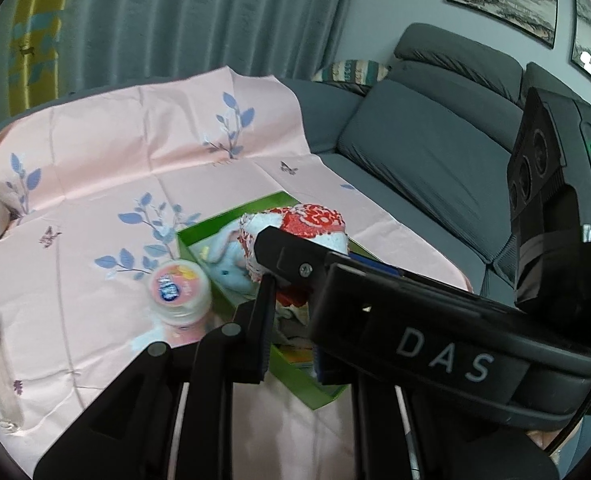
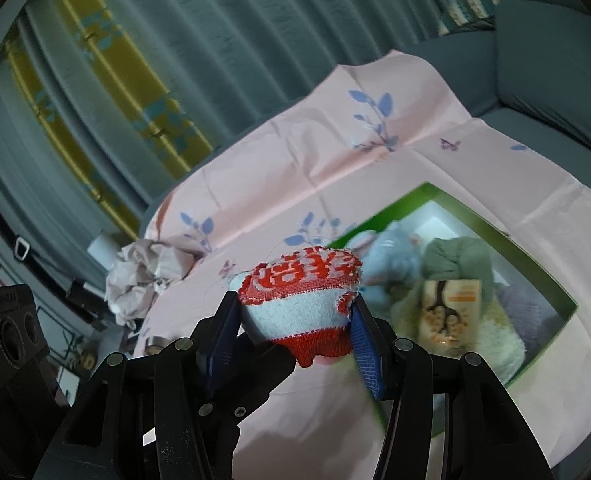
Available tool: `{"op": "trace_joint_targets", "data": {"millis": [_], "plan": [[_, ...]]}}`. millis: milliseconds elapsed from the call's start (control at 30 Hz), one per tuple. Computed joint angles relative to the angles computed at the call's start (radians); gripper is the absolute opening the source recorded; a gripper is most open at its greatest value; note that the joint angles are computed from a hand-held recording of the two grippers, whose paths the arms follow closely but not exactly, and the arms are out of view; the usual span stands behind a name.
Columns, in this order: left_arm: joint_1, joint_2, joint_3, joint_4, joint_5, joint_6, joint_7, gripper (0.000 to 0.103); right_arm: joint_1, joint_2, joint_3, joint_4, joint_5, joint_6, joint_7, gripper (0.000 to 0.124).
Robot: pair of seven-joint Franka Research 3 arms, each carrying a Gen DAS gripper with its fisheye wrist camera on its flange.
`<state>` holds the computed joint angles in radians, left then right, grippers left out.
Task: Organize soft objects
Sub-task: 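Carry the red-white sock with the right gripper over the green box, then lower the sock into the box and hold it with the right gripper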
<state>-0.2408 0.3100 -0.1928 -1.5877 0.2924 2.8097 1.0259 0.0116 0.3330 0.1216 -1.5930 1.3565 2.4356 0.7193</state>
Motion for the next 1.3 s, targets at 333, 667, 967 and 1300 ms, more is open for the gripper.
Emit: {"op": "trace_joint_targets", "data": {"millis": [333, 667, 967, 1300], "plan": [[-0.005, 0.108, -0.033, 0.134, -0.068, -0.076, 0.089, 0.012, -0.022, 0.061, -0.003, 0.04, -0.066, 0.002, 0.104, 0.056], [-0.019, 0.172, -0.037, 0.218, -0.106, -0.135, 0.127, 0.012, -0.05, 0.112, 0.012, 0.082, -0.114, -0.02, 0.171, 0.056], [-0.019, 0.237, -0.05, 0.292, -0.155, -0.171, 0.163, 0.013, -0.07, 0.175, 0.026, 0.142, -0.164, -0.045, 0.247, 0.056], [-0.035, 0.299, -0.041, 0.371, -0.168, -0.218, 0.166, 0.013, -0.091, 0.236, 0.044, 0.198, -0.222, -0.076, 0.323, 0.056]]}}
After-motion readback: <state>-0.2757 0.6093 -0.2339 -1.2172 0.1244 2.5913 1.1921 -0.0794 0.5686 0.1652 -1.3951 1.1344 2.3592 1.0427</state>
